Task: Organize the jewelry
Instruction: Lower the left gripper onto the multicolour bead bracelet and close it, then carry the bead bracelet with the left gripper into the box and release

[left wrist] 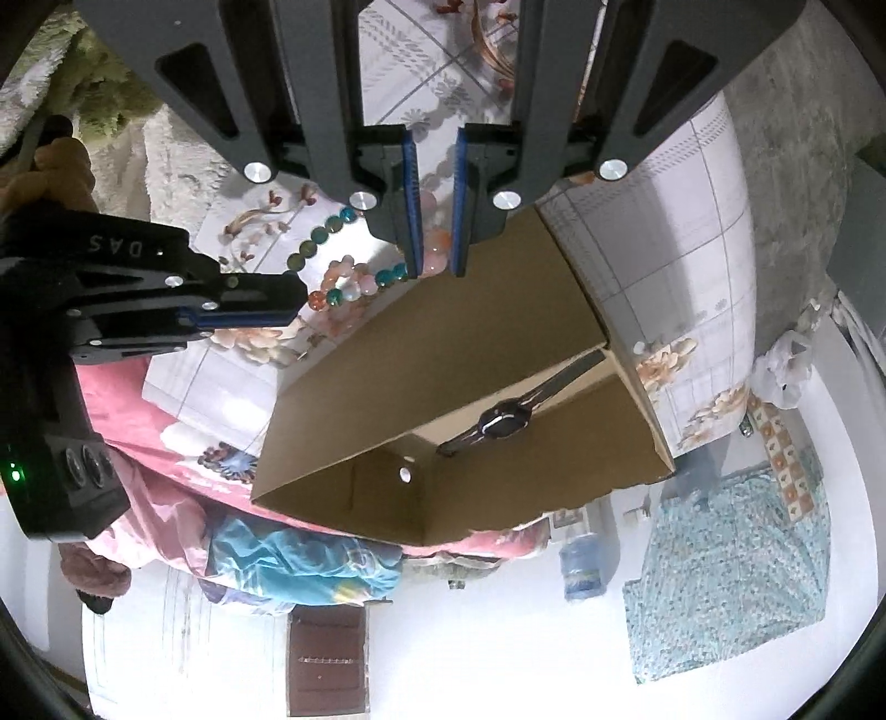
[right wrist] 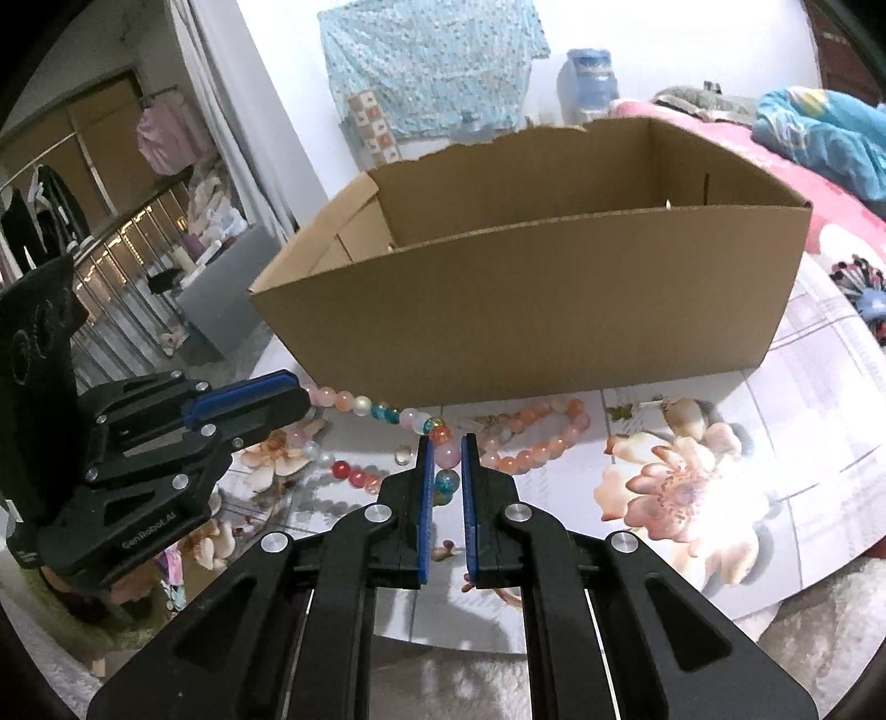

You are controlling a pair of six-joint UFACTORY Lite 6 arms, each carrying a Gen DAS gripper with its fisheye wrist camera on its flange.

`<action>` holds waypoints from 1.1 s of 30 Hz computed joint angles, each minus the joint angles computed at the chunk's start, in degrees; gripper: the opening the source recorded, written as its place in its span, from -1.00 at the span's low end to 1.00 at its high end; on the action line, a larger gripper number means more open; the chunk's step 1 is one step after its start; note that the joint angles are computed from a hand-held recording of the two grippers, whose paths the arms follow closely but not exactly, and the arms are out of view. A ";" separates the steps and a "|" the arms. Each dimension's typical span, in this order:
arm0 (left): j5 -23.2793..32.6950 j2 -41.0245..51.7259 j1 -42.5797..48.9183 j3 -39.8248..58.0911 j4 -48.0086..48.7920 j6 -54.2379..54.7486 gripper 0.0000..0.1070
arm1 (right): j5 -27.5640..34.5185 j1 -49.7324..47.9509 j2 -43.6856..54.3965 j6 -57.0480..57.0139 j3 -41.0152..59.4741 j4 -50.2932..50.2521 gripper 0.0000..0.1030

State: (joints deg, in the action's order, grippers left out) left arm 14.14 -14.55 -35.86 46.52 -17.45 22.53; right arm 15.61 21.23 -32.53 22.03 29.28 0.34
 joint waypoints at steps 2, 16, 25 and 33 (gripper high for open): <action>0.45 -1.65 -0.06 -0.31 -1.46 1.08 -0.83 | 0.94 0.33 -2.56 1.86 -0.74 -1.99 -0.85; 7.74 8.73 6.27 28.52 -16.20 19.83 -0.82 | 9.52 -14.14 15.56 -43.63 30.56 32.53 -0.85; 16.57 31.89 8.15 47.57 3.06 5.73 -0.82 | 31.22 -20.55 56.77 -42.44 65.93 33.44 -0.85; 19.16 34.42 7.53 47.01 7.28 3.61 -0.80 | 34.79 -17.89 65.03 -36.97 72.26 26.63 -0.72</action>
State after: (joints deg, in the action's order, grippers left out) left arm 33.30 19.87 -28.33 93.53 -10.17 26.14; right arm 50.40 3.33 32.49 -14.94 101.54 26.97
